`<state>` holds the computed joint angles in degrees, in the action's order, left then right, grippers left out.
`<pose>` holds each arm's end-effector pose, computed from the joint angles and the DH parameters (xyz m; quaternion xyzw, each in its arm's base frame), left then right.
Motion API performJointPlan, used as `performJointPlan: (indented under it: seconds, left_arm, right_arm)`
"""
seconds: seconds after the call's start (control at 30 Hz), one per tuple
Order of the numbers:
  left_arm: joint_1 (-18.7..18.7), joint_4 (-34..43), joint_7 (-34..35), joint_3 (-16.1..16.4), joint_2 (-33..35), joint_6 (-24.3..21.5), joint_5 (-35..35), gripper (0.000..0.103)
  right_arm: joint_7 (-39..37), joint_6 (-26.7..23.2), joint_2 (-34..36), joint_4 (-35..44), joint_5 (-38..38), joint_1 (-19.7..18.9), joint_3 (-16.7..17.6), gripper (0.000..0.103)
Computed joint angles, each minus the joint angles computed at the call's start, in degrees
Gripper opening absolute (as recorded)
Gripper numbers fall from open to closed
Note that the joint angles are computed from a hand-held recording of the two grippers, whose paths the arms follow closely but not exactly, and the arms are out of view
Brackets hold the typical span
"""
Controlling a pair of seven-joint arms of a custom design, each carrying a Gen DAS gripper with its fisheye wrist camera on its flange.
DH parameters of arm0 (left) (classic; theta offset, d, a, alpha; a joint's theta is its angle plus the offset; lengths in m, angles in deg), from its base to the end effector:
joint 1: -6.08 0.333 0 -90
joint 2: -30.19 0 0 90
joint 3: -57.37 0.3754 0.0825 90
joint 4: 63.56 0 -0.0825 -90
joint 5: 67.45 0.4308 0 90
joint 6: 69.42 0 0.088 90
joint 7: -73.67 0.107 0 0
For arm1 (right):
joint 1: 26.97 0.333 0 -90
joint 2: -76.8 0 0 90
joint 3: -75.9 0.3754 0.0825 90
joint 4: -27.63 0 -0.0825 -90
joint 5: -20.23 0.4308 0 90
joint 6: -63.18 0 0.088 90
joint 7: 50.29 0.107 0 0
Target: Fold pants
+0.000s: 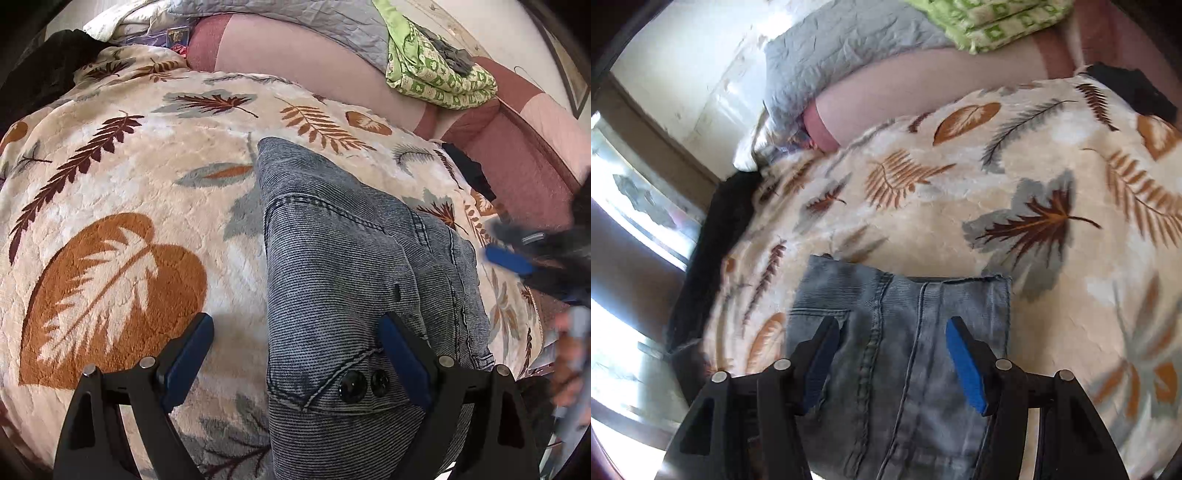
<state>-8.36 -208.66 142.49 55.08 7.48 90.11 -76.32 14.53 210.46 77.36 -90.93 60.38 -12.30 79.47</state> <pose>0.4552 -0.1310 0.5174 -0.7341 0.5987 -0.3036 0.1028 0.6006 0.1868 0.5139 -0.7438 0.5761 -0.0049 0.3390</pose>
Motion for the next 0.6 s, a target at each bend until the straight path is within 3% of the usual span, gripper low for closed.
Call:
performJointPlan:
  seconds: [0.07, 0.1, 0.17, 0.27, 0.43, 0.53, 0.6]
  left_arm:
    - [-0.7, 0.0, 1.0, 0.7, -0.1, -0.2, -0.8, 0.091]
    - [-0.5, -0.3, 0.9, 0.5, -0.4, -0.1, -0.7, 0.091]
    - [-0.6, -0.6, 1.2, 0.7, -0.7, 0.2, -1.0, 0.091]
    - [-0.6, 0.1, 0.9, 0.6, -0.1, -0.4, -1.4, 0.091]
    - [-0.8, -0.1, 1.3, 0.6, 0.0, 0.3, -1.4, 0.091]
    - [-1.6, -0.4, 2.5, 1.4, -0.3, 0.5, -2.8, 0.091]
    - [-2.4, -0.4, 3.6, 2.2, -0.5, 0.4, -4.3, 0.091]
  right_arm:
    - [9.7, -2.5, 3.7, 1.6, -8.0, -3.1, 2.4, 0.068]
    - [9.3, -0.5, 2.5, 0.7, -6.0, -3.7, 3.1, 0.068]
    - [6.8, -2.9, 1.2, 1.0, -2.8, -1.0, -0.1, 0.068]
    - [5.7, -1.9, -0.7, 1.8, -2.4, -0.3, 0.3, 0.068]
    - [-1.3, -6.1, 3.4, 9.9, 1.0, 1.8, 1.7, 0.068]
    - [9.2, -9.4, 9.6, 14.6, -14.5, 4.2, 0.5, 0.068]
    - [8.7, -6.3, 10.2, 12.9, -14.2, 3.3, 1.3, 0.064]
